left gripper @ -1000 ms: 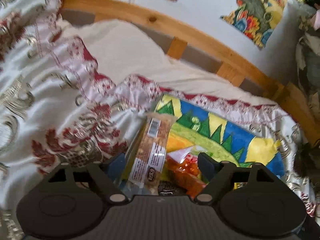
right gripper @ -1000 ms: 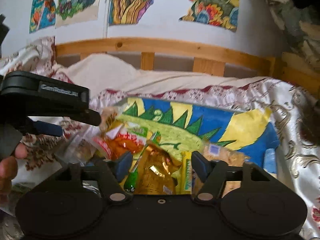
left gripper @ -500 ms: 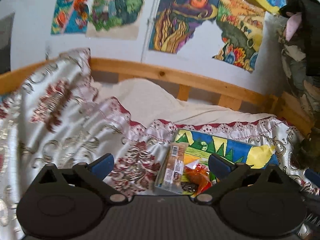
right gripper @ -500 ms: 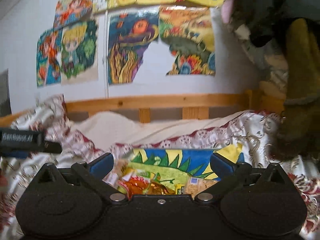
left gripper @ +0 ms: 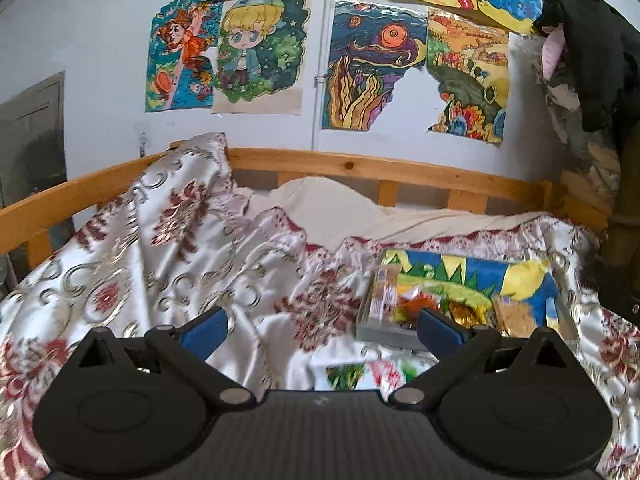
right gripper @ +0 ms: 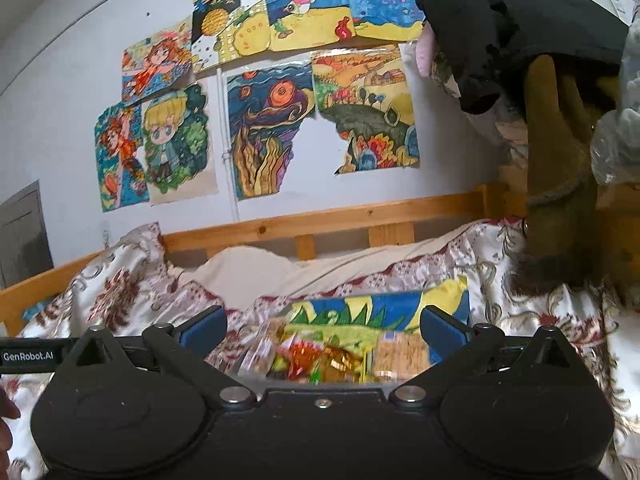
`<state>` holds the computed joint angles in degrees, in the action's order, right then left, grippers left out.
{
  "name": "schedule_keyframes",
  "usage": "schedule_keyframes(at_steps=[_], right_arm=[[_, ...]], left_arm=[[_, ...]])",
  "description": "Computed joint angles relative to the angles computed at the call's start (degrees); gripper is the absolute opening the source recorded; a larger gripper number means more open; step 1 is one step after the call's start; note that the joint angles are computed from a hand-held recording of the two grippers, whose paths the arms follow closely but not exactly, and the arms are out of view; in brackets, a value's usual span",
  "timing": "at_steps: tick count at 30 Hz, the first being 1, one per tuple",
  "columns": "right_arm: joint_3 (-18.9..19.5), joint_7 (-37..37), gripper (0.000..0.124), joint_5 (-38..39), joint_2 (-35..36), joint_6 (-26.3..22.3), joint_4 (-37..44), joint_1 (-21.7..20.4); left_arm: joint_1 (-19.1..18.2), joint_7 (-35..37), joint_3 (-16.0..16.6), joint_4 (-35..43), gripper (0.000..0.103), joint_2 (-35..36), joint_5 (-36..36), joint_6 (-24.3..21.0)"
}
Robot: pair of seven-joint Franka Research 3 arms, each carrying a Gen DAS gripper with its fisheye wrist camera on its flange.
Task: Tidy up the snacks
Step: 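Lift both tools back from the tray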
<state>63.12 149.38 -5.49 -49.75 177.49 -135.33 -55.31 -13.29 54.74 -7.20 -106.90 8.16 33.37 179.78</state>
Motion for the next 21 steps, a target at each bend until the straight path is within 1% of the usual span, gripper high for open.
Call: schedule_keyframes(at_steps=[4, 6, 9, 10, 12, 14, 17, 21], right_arm=[[-2.39, -0.38, 0.102, -0.11, -0.52, -2.23, -2.54, 6.12], [-3.32, -0.18, 0.102, -0.51, -0.64, -3.38, -3.49, 8.69], [-4.43, 0.49, 0.102, -1.5, -1.0, -5.51, -4.57, 11.92], [-4.81, 0.79, 0.102, -1.89, -1.05, -6.41, -4.82, 12.97], [-5.6, 1.68, 0.102, -2.67, -1.06, -8.22, -5.3, 15.0], [-6.33, 2.72, 0.102, -3.6, -0.76, -9.75, -5.6, 16.76], [-7.23, 4.06, 0.102, -5.14, -0.11, -11.9, -5.87, 19.19], [-8.81, 4.79, 0.102, -7.07, 2.5, -15.59, -5.41, 22.75]], left_arm=[[0.57, -1.1, -0.01, -4.82, 0.102, -4.04, 1.32, -1.07], [1.45, -1.32, -0.63, -7.02, 0.102, -5.85, 1.61, -1.41], [2.78, -0.55, -1.83, -9.49, 0.102, -7.85, 0.07, -1.89], [3.13, -0.27, -2.14, -10.19, 0.102, -8.42, -0.66, -1.74], [3.37, 3.13, -2.62, -11.68, 0.102, -9.53, -5.04, -1.38], [3.13, 7.05, -2.88, -12.72, 0.102, -10.47, -9.53, -2.44], [3.09, 9.59, -3.4, -13.5, 0.102, -11.41, -11.6, -5.28], [2.89, 12.42, -3.53, -14.46, 0.103, -11.92, -14.2, -5.06]])
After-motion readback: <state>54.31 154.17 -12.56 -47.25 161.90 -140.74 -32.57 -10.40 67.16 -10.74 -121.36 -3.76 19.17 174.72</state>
